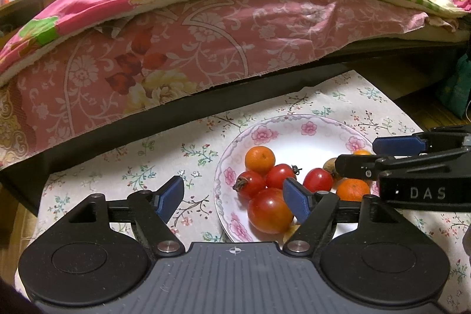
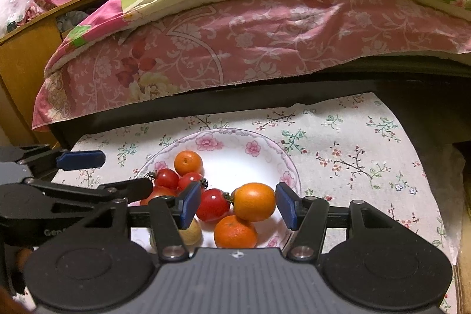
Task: Organize fruits
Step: 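Withdraw both open grippers back from the plate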
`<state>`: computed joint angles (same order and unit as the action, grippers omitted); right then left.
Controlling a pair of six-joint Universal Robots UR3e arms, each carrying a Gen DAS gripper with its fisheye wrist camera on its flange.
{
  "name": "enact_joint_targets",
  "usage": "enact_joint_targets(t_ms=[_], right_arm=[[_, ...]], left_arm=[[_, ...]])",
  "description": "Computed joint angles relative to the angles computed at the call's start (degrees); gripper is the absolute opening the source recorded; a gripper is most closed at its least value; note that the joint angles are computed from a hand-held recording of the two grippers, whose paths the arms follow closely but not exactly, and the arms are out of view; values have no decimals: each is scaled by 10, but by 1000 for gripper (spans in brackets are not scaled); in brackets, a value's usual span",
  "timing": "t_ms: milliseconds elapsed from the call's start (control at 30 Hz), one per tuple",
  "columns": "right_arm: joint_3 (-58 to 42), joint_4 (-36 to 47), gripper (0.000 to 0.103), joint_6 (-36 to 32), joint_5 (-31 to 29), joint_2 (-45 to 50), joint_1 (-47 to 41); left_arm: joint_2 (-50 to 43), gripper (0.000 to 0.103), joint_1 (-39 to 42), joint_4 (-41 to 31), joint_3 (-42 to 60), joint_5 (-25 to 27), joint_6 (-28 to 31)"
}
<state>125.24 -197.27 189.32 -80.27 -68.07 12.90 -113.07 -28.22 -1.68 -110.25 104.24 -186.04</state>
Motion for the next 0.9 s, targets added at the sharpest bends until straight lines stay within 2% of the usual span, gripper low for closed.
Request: enact_joint_targets(t_ms=[467,900], right_arm=[[34,3,55,10,4,-37,-10],[132,7,55,33,-22,-137,12]], left_arm=[[20,85,-17,-4,-12,21,-15],[84,102,-57,-9,-80,80,-75]])
